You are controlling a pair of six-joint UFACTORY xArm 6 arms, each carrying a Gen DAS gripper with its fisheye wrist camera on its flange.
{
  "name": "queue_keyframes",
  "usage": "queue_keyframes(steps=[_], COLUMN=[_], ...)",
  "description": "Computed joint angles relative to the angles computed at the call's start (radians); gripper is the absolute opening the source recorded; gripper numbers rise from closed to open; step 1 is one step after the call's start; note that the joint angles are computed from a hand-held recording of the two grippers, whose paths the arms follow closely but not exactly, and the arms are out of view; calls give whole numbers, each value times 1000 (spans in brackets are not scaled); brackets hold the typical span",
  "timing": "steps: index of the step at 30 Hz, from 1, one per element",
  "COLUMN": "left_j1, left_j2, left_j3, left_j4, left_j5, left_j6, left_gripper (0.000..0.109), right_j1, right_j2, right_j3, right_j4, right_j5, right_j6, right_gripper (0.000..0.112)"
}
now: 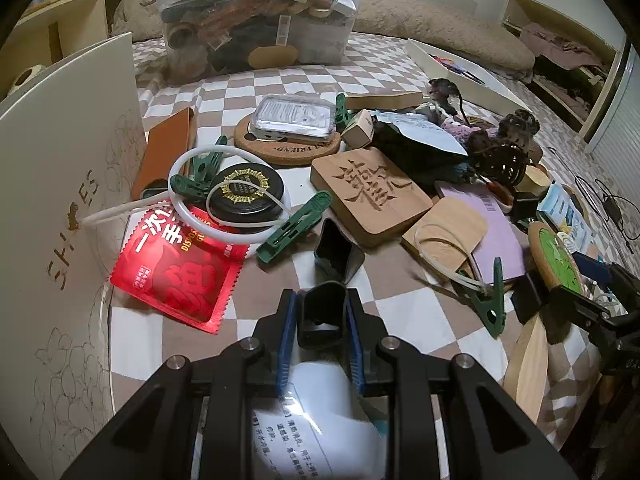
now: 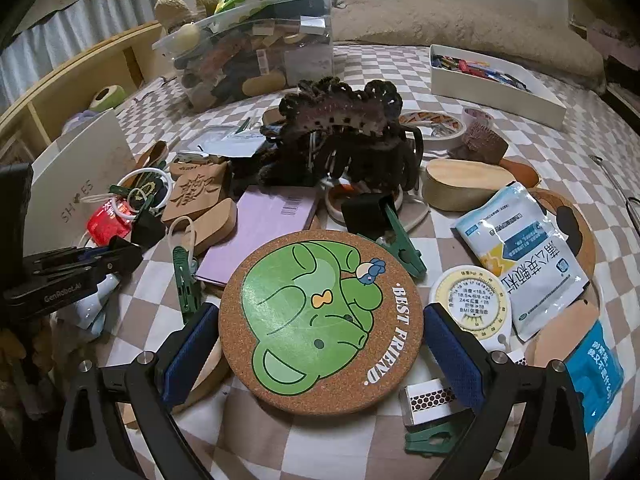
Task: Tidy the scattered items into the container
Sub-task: 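Lower the right gripper and close it on the green cork coaster, then lift and carry the coaster with the right gripper over the white box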
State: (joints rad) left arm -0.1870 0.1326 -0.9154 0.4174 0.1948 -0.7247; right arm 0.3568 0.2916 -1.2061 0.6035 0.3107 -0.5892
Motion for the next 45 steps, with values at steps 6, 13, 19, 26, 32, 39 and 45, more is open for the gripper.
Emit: queue_keyframes(steps=[6,13,19,26,32,39,45], left_j1=[-2,-5,-8,-9,1,27,41], left_j2=[-25,-50,-68,-82,-116,-195,-245], left_j3=[6,15,19,24,38,69,92], left_j4=[116,180,262,308,384,637,739], left_j5=[-24,-72,-95,-114,-131,-145,-156], left_j6=[-103,-147,-216,-257,-333,-592,-706], left_gripper=[24,24,24,24,24,24,24], right_j1=[11,19,29,33,34,43,70], right_j2=[-24,-37,-48,-62,-85,-126,-170], right_j3=[10,7,11,23,27,13,38], right_j4=[60,130,167,208,285,420,461], right_j5=[-28,-28,-40,-42,-29,24,16], right_j6=[-58,-101,-123,-148,-200,-302,-343], right_gripper=[100,100,100,100,100,100,100])
